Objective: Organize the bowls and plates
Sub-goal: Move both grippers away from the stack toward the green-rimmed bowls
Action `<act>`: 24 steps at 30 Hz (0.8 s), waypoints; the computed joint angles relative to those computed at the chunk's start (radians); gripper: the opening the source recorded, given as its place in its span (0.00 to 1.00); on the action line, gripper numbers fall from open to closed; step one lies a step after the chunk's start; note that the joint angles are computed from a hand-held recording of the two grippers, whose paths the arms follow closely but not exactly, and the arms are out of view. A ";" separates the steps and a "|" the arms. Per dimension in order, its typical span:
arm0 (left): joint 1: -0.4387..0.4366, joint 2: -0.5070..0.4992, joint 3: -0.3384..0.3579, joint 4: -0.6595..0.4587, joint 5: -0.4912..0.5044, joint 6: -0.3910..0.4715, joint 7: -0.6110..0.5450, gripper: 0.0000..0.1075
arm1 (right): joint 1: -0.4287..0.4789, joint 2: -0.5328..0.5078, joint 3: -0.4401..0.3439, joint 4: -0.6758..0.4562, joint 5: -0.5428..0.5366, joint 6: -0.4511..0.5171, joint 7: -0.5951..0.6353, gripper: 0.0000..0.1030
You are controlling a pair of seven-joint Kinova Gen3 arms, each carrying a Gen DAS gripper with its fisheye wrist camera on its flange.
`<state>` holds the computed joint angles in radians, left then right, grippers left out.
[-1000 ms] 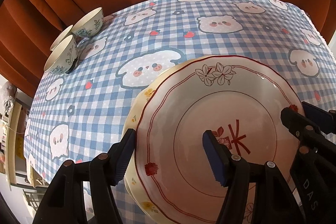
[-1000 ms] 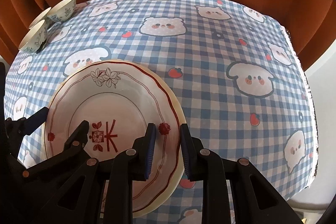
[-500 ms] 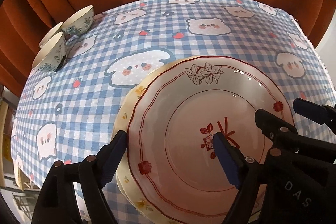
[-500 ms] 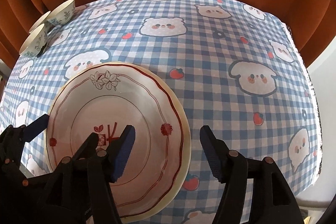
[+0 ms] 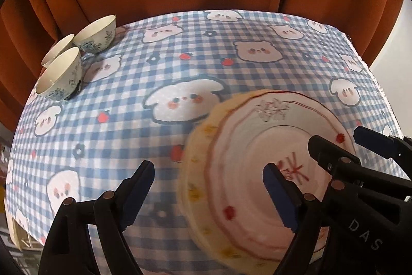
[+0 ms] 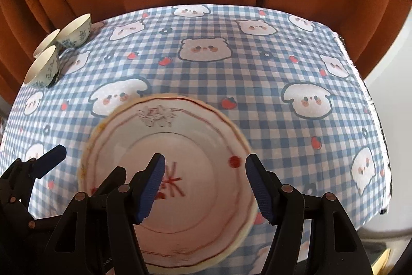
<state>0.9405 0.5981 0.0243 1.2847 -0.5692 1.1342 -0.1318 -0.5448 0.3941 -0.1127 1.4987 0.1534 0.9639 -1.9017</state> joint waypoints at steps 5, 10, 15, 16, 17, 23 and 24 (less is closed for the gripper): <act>-0.019 -0.104 0.005 0.153 -0.029 -0.061 0.002 0.81 | -0.083 0.012 0.005 -0.038 0.023 0.031 -0.143 0.66; -0.068 -0.199 0.034 0.297 -0.059 -0.112 0.019 0.81 | -0.133 0.023 -0.011 -0.061 0.012 0.013 -0.237 0.66; -0.123 -0.287 0.067 0.435 -0.095 -0.162 0.032 0.80 | -0.228 0.054 -0.008 -0.106 0.062 0.018 -0.348 0.67; -0.136 -0.304 0.074 0.461 -0.105 -0.173 0.030 0.80 | -0.241 0.063 -0.009 -0.119 0.066 0.021 -0.364 0.68; -0.146 -0.318 0.082 0.482 -0.112 -0.181 0.032 0.80 | -0.257 0.077 -0.010 -0.138 0.067 0.027 -0.384 0.68; -0.251 -0.415 0.115 0.625 -0.122 -0.256 0.009 0.79 | -0.339 0.150 -0.008 -0.233 0.084 0.041 -0.458 0.69; -0.269 -0.430 0.118 0.644 -0.124 -0.259 0.002 0.79 | -0.349 0.163 -0.007 -0.253 0.082 0.049 -0.465 0.69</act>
